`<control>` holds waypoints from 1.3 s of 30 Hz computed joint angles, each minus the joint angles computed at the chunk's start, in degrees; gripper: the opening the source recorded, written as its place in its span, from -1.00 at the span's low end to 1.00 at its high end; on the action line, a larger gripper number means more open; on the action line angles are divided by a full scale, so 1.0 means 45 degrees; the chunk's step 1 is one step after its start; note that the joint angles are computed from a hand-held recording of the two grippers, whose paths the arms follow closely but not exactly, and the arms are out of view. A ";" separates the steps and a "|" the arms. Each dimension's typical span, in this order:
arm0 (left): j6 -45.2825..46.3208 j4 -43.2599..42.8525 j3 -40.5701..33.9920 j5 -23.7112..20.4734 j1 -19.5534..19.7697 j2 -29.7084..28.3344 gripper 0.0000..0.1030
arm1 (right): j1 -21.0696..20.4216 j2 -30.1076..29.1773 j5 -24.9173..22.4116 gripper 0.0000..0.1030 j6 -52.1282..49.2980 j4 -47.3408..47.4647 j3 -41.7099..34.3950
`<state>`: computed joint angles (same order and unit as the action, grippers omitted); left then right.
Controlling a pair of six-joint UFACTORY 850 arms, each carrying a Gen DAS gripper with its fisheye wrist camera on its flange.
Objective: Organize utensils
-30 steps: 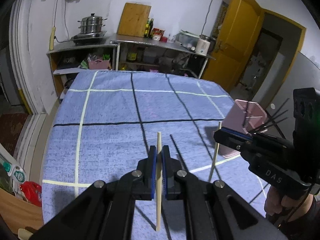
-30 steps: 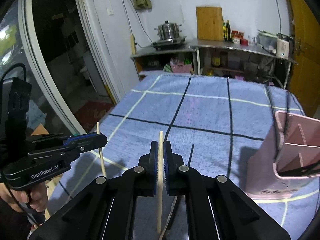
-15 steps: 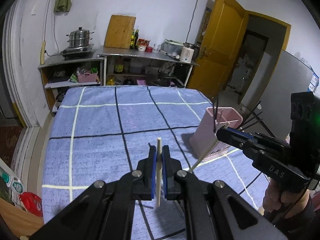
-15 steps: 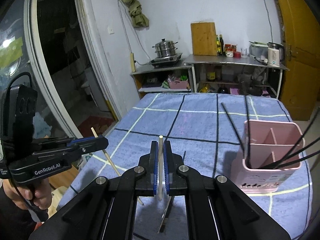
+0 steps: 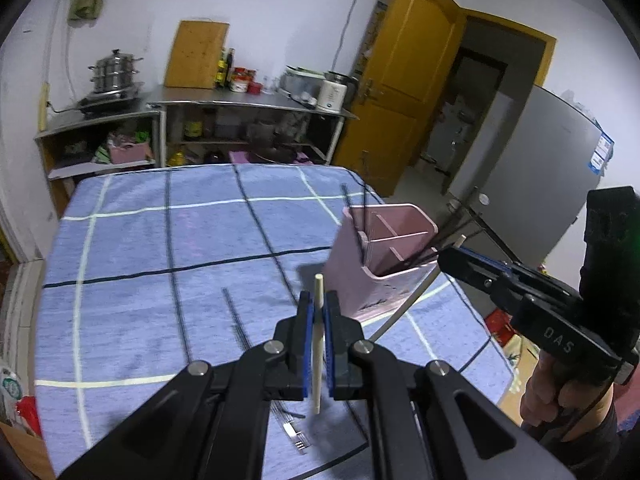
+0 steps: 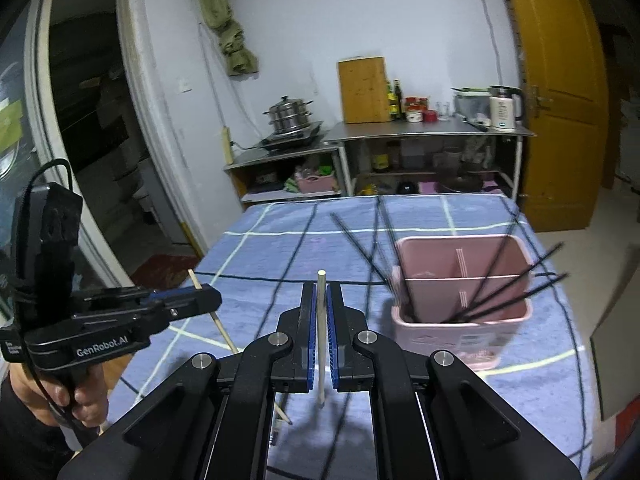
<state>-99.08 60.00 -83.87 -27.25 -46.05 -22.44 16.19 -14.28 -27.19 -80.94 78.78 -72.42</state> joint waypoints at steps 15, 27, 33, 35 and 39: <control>0.2207 -0.0956 -0.3857 0.0399 0.0459 -0.1824 -0.89 | -0.1112 -0.0065 0.0491 -0.90 -0.0671 0.1361 -0.1341; 0.4376 -0.2239 -0.7097 -0.0036 0.0884 -0.3646 -0.89 | -0.1235 -0.0877 0.0923 -0.90 -0.0913 0.1763 -0.2675; 0.4631 -0.2359 -0.7675 -0.0185 0.0996 -0.4266 -0.89 | -0.1147 -0.1476 0.1066 -0.90 -0.0577 0.1296 -0.3148; 0.4735 -0.2573 -0.7659 0.0022 0.1072 -0.4379 -0.89 | -0.1124 -0.1625 0.1042 -0.90 -0.0677 0.1315 -0.3195; 0.4892 -0.2749 -0.7586 0.0268 0.1128 -0.4586 -0.89 | -0.0965 -0.1772 0.1143 -0.90 -0.1100 0.1419 -0.3087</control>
<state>-77.06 47.63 -118.01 -26.05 -40.98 -43.08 11.85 -22.26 -22.05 -85.90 85.16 -86.31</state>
